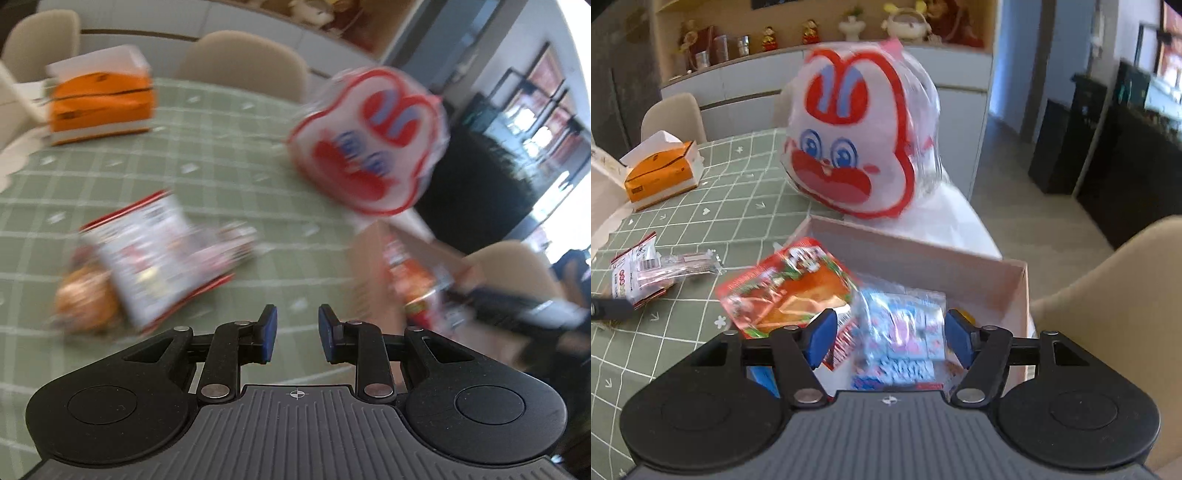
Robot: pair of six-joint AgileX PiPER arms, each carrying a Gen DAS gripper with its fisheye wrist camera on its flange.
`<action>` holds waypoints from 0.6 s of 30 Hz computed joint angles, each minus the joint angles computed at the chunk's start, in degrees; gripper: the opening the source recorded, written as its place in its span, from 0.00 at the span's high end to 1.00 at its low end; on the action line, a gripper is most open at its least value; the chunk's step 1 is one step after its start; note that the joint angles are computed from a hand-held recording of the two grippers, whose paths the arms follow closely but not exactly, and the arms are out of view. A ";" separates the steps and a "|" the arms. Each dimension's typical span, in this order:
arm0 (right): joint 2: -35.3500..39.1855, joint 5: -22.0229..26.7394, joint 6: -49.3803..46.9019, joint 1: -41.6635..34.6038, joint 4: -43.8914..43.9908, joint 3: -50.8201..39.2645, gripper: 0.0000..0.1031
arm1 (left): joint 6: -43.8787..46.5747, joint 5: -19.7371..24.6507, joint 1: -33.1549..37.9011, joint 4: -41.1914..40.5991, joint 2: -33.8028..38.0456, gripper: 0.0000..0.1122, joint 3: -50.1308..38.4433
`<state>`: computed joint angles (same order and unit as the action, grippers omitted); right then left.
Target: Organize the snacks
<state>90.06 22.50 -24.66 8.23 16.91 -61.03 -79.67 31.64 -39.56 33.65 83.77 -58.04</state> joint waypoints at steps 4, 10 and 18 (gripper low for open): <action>-4.19 -0.88 11.38 5.86 -9.27 0.77 0.33 | -1.41 1.52 0.83 0.79 -5.96 0.75 8.24; -0.65 6.09 18.93 18.67 -6.19 -7.07 0.32 | 2.63 6.92 3.72 -2.81 -14.35 0.75 15.32; 21.66 14.22 48.96 32.04 -21.24 -33.14 0.32 | 24.39 7.11 12.67 -18.99 -28.95 0.75 23.98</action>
<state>111.72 36.73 24.30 40.27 -4.33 -94.17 -55.29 38.75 -26.89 14.66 54.82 -34.06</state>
